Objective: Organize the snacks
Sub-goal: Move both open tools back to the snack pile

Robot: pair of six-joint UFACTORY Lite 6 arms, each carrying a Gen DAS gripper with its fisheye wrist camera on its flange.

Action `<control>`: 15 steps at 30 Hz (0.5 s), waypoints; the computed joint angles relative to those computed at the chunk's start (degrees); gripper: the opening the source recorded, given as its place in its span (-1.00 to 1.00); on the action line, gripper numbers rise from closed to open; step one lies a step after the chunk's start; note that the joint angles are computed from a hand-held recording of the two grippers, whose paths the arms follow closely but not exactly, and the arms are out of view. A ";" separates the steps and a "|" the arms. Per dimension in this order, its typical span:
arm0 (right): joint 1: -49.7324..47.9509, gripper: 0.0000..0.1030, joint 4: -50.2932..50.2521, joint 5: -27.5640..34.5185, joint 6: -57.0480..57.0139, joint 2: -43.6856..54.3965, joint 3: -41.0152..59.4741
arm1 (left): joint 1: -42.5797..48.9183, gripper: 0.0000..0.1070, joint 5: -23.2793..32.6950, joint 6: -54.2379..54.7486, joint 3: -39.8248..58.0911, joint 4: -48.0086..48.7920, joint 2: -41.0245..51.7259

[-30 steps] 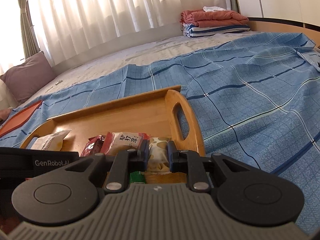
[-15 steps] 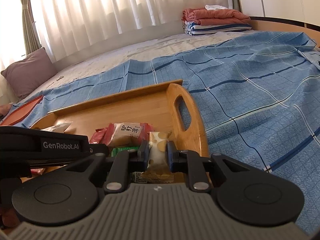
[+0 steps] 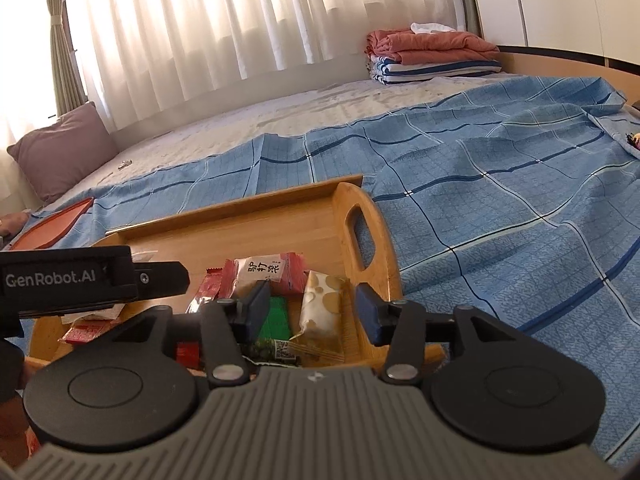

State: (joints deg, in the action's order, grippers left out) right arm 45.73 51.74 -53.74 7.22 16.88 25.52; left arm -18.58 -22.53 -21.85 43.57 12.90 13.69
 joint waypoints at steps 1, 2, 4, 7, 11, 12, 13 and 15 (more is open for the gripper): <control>0.98 0.32 1.20 -0.07 -0.89 -0.78 -0.56 | 0.40 0.62 -0.43 0.70 -1.63 0.09 -1.60; 2.06 0.39 2.48 -0.11 -1.86 -1.57 -1.10 | 0.74 0.65 -0.88 1.63 -3.56 -0.02 -3.48; 4.66 0.47 5.13 -0.56 -3.71 -3.11 -2.33 | 1.46 0.67 -1.74 3.08 -7.36 0.25 -7.32; 9.42 0.60 10.45 -1.49 -7.40 -5.11 -3.62 | 2.67 0.75 -3.75 5.13 -14.05 0.98 -13.96; 16.58 0.72 17.82 -3.35 -11.01 -7.30 -4.88 | 5.73 0.80 -4.47 2.54 -22.79 7.09 -24.14; 18.25 0.73 19.54 -3.61 -11.97 -7.71 -5.02 | 6.93 0.80 -4.47 0.86 -24.43 9.71 -26.28; 20.08 0.73 21.55 -3.94 -13.02 -7.90 -4.98 | 8.25 0.81 -4.56 -0.83 -26.16 12.34 -28.47; 23.46 0.74 25.32 -4.43 -15.03 -8.11 -4.74 | 11.03 0.82 -4.91 -3.62 -29.62 16.96 -32.88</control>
State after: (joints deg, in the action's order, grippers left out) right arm 69.20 77.07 -58.17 -7.80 8.77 20.78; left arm -7.54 -27.43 -25.47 13.95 29.87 -19.18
